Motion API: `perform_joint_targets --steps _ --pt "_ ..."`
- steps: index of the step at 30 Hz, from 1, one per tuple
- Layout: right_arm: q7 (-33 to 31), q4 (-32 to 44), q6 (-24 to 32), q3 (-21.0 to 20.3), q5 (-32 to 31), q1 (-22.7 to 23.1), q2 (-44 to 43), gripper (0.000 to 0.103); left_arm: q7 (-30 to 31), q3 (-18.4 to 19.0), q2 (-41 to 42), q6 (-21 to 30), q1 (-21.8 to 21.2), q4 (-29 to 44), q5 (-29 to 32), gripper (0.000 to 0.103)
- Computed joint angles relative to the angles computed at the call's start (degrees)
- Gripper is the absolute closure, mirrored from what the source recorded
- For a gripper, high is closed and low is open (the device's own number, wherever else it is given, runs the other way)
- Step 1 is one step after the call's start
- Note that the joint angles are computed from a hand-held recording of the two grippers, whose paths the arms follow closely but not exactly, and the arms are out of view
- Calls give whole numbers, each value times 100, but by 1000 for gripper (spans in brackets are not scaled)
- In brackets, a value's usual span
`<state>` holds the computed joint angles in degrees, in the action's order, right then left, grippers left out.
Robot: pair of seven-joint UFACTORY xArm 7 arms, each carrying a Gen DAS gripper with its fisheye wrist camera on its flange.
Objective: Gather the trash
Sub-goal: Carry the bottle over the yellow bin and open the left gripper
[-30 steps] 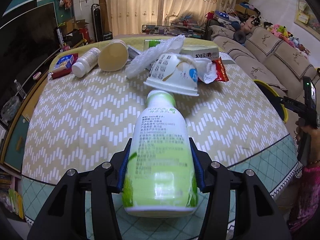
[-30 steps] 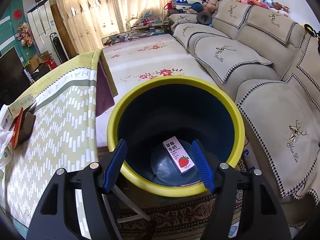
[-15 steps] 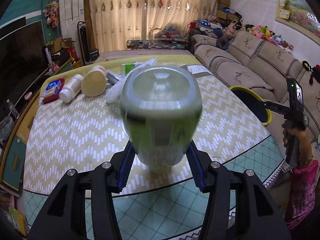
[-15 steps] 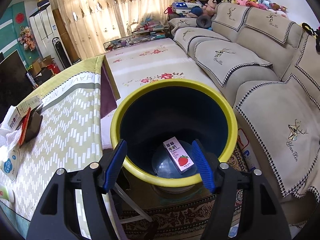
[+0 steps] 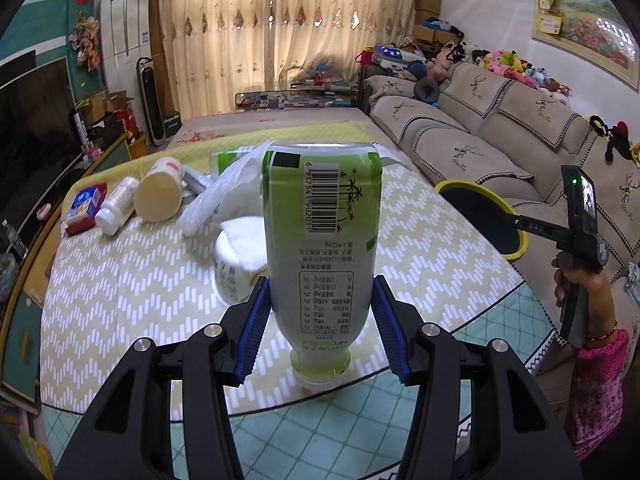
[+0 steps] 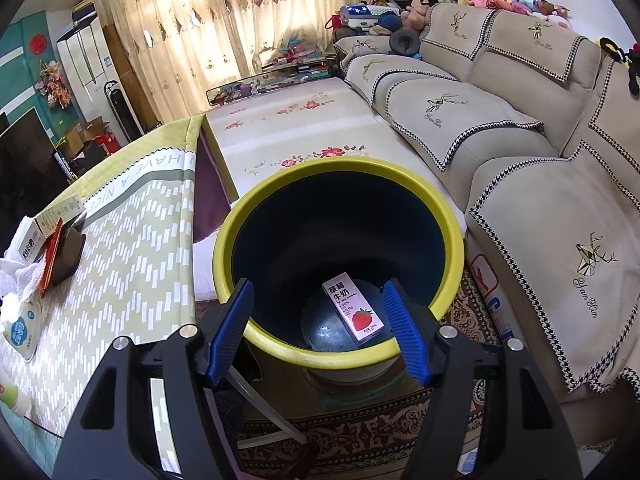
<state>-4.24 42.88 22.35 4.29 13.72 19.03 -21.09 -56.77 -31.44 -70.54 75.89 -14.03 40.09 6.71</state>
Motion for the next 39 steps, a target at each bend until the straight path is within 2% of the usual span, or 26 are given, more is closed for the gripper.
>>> perform_joint_targets --steps 11,19,24,29,34,39 --pt "-93 -40 -1 -115 54 -30 -155 39 267 36 587 -714 188 281 296 52" --pt "-222 -69 -50 -249 96 -128 -278 39 520 227 1649 -1937 403 527 563 52" --pt "-384 -72 -57 -423 178 -204 -320 39 628 279 2701 -2708 584 926 865 52" --pt "-558 -32 -35 -573 287 -310 -283 39 577 160 4004 -3295 798 1650 1501 51" --pt "-727 13 13 -683 404 -450 -197 39 382 128 5334 -3648 800 2400 2167 51" --pt "-838 24 58 -727 510 -580 -124 39 147 209 6643 -3740 627 3159 2761 51"
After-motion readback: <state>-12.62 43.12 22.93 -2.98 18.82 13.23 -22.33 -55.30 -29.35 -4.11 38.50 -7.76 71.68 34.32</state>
